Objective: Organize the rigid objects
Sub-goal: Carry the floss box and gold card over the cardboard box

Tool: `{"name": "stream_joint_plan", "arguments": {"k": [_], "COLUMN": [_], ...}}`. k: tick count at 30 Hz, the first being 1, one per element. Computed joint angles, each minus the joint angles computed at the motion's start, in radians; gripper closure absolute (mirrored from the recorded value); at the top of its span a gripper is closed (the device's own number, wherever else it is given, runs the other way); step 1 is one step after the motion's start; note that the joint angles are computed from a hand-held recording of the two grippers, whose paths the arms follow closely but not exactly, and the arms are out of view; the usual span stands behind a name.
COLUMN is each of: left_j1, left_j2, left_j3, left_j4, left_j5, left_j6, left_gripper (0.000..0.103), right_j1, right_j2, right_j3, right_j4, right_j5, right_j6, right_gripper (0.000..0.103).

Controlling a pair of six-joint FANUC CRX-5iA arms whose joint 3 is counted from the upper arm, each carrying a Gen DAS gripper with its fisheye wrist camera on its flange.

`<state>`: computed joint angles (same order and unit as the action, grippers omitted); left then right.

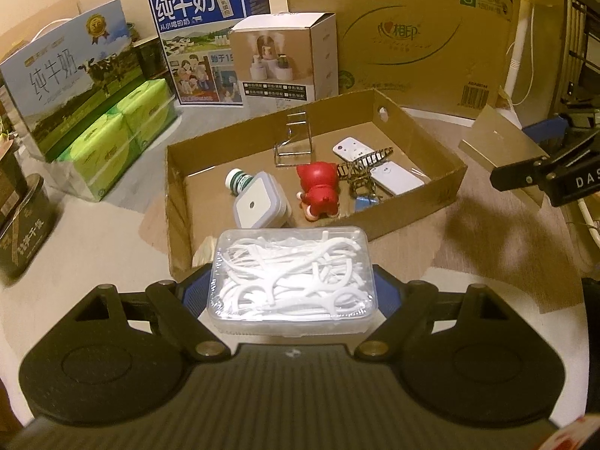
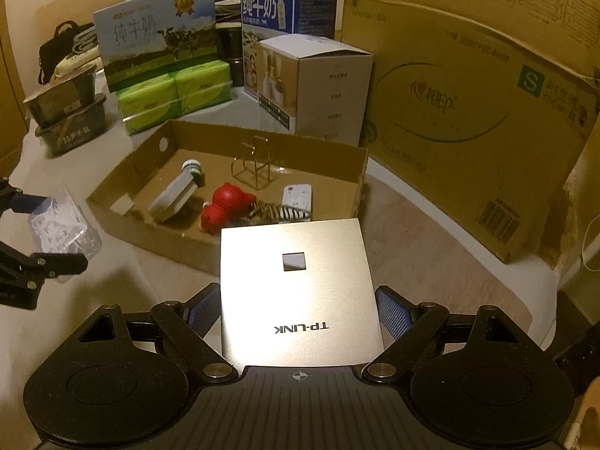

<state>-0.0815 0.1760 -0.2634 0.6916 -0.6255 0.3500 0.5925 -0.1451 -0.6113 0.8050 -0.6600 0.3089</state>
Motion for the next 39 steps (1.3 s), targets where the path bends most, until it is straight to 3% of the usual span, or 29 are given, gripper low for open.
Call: {"name": "stream_joint_plan", "arguments": {"k": [22,39], "left_j1": [-0.012,-0.017], "left_j2": [0.127,0.260], "left_j3": [0.195,0.394], "left_j4": [-0.051,-0.091], "left_j5": [-0.038,-0.076], "left_j6": [0.052,0.130], "left_gripper": [0.019,0.019], "right_j1": [-0.102,-0.161], "right_j2": [0.103,0.241], "right_j3": [0.163,0.337], "right_j4": [-0.148,-0.283], "right_j5": [0.062,0.053], "right_j6": [0.256,0.430], "right_gripper": [0.017,0.017]}}
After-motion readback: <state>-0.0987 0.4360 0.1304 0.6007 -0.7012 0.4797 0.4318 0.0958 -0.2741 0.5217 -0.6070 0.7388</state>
